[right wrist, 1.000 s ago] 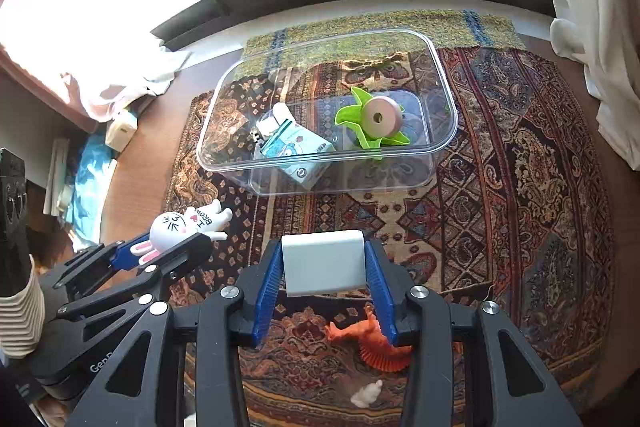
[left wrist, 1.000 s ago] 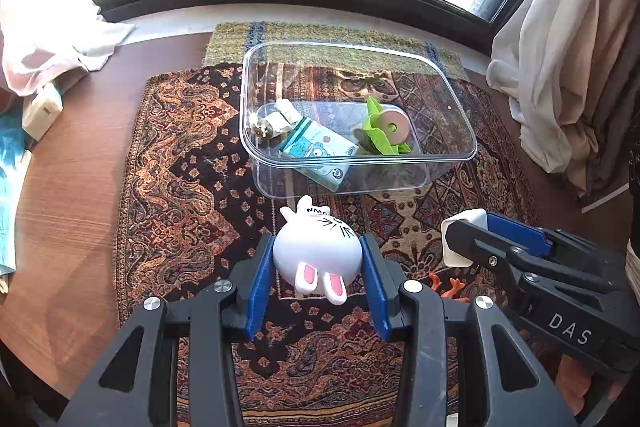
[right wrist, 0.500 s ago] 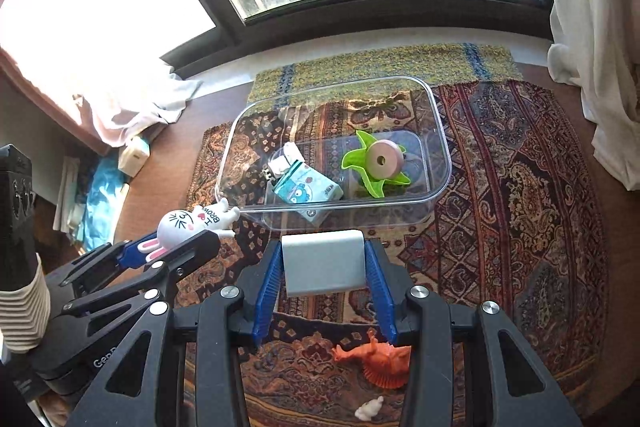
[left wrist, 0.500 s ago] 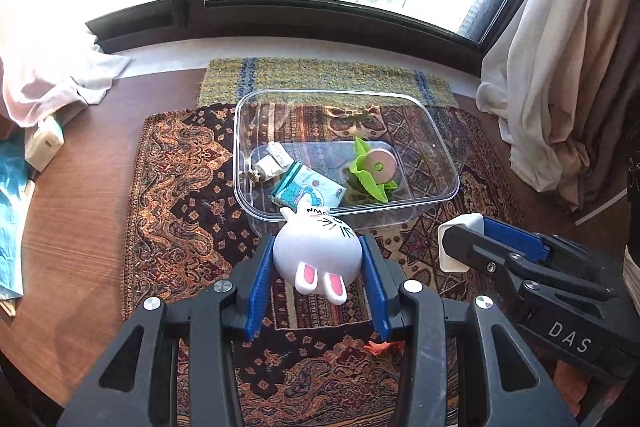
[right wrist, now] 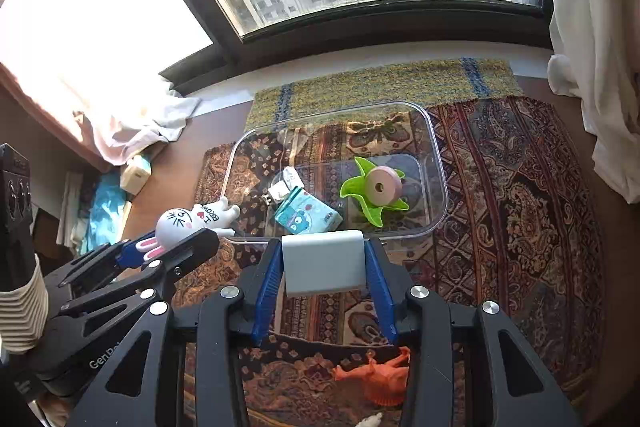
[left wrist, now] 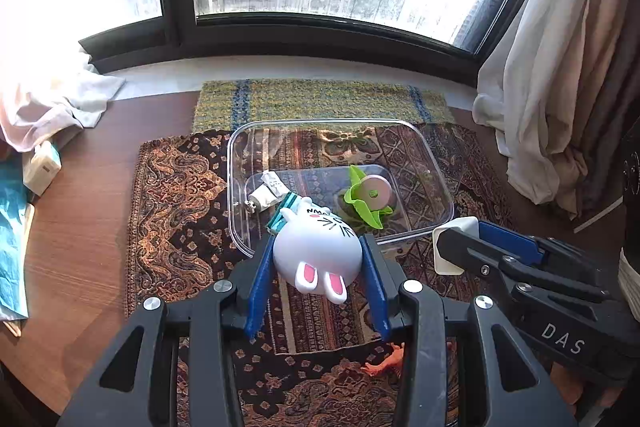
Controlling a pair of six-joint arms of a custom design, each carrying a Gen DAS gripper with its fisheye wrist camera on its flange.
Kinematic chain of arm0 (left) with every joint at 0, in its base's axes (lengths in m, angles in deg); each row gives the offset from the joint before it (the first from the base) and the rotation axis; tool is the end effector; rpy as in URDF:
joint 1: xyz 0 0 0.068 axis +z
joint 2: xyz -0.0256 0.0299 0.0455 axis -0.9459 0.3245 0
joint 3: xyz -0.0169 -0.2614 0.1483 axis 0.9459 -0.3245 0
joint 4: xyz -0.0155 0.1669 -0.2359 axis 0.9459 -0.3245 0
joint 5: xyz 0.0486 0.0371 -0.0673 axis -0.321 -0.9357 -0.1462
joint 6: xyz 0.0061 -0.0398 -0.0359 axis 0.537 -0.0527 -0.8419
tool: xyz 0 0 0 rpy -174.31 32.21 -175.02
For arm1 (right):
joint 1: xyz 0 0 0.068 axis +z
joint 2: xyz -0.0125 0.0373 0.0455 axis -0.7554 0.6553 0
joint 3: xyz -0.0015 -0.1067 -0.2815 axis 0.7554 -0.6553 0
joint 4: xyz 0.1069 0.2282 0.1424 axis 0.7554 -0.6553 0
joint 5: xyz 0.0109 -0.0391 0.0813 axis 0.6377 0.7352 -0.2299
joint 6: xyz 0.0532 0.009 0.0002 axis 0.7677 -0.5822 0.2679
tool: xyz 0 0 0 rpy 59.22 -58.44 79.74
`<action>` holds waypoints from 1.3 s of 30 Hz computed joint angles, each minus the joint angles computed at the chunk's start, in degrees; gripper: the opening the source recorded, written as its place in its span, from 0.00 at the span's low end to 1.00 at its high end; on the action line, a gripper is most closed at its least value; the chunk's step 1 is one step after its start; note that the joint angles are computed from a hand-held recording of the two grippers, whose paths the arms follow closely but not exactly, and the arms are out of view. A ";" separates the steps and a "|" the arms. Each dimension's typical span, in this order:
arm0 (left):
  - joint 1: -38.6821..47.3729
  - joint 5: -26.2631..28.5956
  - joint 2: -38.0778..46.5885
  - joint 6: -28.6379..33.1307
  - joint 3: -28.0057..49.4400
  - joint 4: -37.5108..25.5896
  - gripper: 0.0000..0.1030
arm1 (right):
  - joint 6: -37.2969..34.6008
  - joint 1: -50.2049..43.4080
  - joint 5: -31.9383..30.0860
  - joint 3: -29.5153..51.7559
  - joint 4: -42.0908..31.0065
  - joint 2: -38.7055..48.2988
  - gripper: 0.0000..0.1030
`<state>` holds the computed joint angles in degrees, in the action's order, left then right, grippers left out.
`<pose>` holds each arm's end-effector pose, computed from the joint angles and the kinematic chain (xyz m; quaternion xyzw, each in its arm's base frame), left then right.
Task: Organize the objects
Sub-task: 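Lift and carry the bunny and charger block over the container with both grippers, then lower both items into the container and open both grippers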
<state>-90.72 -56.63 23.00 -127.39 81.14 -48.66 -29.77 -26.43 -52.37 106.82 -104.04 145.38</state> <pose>0.1547 -0.0393 0.2529 -0.3801 0.8871 0.0622 0.2544 0.2351 0.0838 0.2540 0.2347 0.9322 -0.0356 0.2730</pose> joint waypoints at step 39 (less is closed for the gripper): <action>30.22 15.83 15.07 29.06 -1.34 22.09 0.40 | -16.04 -18.23 -11.85 13.36 7.85 22.71 0.41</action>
